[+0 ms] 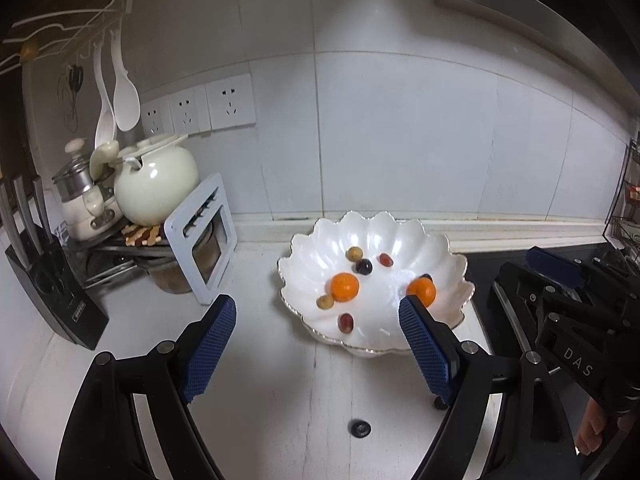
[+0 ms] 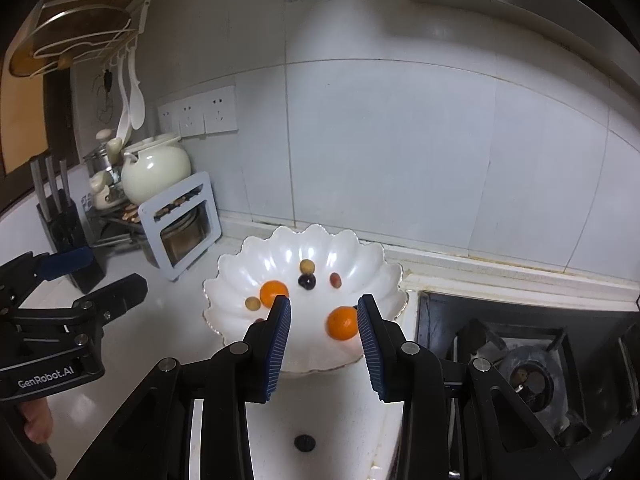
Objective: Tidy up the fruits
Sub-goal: 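Move both tools back from the bowl toward the two dark plums on the counter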
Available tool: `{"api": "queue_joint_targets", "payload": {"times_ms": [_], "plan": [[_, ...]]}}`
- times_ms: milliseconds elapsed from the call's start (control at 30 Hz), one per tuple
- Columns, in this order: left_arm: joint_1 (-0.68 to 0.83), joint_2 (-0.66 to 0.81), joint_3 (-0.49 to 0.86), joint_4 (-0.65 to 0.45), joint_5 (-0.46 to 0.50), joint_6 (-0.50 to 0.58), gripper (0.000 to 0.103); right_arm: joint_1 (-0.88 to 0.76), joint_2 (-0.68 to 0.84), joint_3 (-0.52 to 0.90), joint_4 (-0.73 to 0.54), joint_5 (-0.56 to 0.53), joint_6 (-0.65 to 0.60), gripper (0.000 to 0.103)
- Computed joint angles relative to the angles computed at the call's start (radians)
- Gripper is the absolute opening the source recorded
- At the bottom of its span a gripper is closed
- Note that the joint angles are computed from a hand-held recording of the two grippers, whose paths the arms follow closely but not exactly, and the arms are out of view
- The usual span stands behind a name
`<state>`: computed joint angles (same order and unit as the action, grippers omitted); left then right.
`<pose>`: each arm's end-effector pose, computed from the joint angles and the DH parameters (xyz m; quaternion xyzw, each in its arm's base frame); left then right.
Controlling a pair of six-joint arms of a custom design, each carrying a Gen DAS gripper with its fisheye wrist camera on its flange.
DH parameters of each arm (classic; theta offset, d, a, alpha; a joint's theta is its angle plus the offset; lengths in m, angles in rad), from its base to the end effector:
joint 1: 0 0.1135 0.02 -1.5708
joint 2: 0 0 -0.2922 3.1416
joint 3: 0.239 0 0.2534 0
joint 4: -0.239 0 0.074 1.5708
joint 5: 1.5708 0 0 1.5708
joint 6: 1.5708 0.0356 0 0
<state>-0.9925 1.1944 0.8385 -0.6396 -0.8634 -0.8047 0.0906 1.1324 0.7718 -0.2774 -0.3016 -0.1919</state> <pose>0.1413 -0.1670 0.2742 -0.0365 0.8782 0.0482 0.4744 0.2323 0.0317 0.2830 -0.1912 0.8648 0.1115 0.4508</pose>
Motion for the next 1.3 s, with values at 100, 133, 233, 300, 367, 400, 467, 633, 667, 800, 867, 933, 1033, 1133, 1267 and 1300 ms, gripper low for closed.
{"api": "queue_joint_targets", "payload": {"times_ms": [100,133,233,300,367,400,467,633,667,800,867,933,1033,1133,1267,1300], "plan": [[-0.016,0.002,-0.018,-0.006,-0.007,-0.026,0.084,0.005,-0.010,-0.018,0.005,0.001,-0.013,0.036],[-0.020,0.001,-0.028,-0.002,-0.001,-0.033,0.084,0.004,-0.010,-0.022,0.005,-0.001,-0.017,0.036],[-0.024,0.005,-0.048,0.008,0.019,-0.048,0.084,0.004,-0.011,-0.035,0.001,-0.013,-0.023,0.036],[-0.024,0.007,-0.064,0.016,0.031,-0.059,0.084,0.003,-0.015,-0.048,0.003,-0.017,-0.022,0.036],[-0.032,0.008,-0.083,0.025,0.035,-0.074,0.084,0.000,-0.021,-0.062,0.006,-0.021,-0.022,0.036],[-0.034,0.010,-0.090,0.027,0.036,-0.079,0.084,-0.001,-0.023,-0.069,0.007,-0.023,-0.024,0.036],[-0.048,0.024,-0.103,0.028,0.034,-0.099,0.084,-0.001,-0.030,-0.087,0.009,-0.024,-0.028,0.036],[-0.069,0.048,-0.134,0.053,0.046,-0.129,0.084,-0.011,-0.034,-0.133,0.018,-0.033,-0.038,0.036],[-0.076,0.055,-0.143,0.063,0.051,-0.136,0.084,-0.017,-0.033,-0.140,0.016,-0.039,-0.041,0.036],[-0.096,0.081,-0.172,0.102,0.060,-0.145,0.084,-0.024,-0.033,-0.171,0.022,-0.042,-0.055,0.036],[-0.109,0.098,-0.179,0.109,0.051,-0.157,0.084,-0.025,-0.033,-0.192,0.030,-0.038,-0.063,0.036],[-0.122,0.111,-0.191,0.125,0.045,-0.166,0.084,-0.031,-0.030,-0.211,0.037,-0.040,-0.071,0.036],[-0.140,0.130,-0.209,0.147,0.036,-0.180,0.084,-0.037,-0.019,-0.229,0.046,-0.044,-0.078,0.036],[-0.153,0.151,-0.230,0.187,0.039,-0.181,0.083,-0.039,-0.006,-0.251,0.060,-0.050,-0.086,0.036],[-0.156,0.184,-0.253,0.237,0.059,-0.181,0.082,-0.038,0.016,-0.284,0.084,-0.053,-0.091,0.036],[-0.156,0.190,-0.258,0.247,0.066,-0.181,0.081,-0.038,0.022,-0.290,0.090,-0.054,-0.090,0.036]]}}
